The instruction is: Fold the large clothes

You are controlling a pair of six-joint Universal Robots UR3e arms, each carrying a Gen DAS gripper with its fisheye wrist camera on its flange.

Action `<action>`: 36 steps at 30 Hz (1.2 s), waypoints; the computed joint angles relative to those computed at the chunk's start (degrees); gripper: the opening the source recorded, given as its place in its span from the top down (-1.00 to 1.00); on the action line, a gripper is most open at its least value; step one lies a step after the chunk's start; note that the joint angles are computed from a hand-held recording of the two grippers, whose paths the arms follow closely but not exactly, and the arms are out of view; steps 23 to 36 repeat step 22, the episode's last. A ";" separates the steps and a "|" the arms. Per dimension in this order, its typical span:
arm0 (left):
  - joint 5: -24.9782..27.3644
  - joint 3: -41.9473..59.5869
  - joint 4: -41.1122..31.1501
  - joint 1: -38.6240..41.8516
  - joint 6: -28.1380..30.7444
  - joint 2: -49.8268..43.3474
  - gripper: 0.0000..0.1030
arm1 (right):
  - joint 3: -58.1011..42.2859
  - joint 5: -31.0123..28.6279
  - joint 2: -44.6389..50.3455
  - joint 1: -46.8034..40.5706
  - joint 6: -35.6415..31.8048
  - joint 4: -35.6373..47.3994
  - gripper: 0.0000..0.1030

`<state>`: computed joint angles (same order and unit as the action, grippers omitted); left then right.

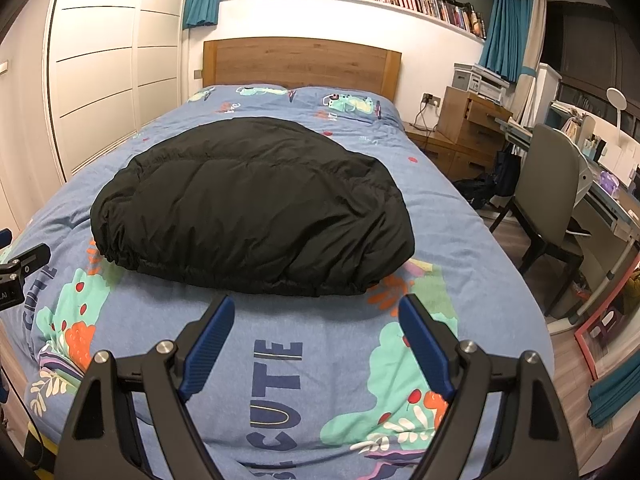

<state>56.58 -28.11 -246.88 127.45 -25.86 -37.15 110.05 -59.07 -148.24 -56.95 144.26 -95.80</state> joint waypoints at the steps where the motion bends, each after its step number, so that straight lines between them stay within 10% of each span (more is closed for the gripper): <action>1: -0.02 -0.29 0.14 -0.01 -0.01 0.16 -0.99 | -0.10 0.58 -0.49 -0.93 -0.81 1.07 -0.63; 36: 0.52 -0.81 0.88 0.34 -0.29 0.51 -0.99 | -0.54 2.16 -1.64 -3.65 -3.38 4.40 -0.63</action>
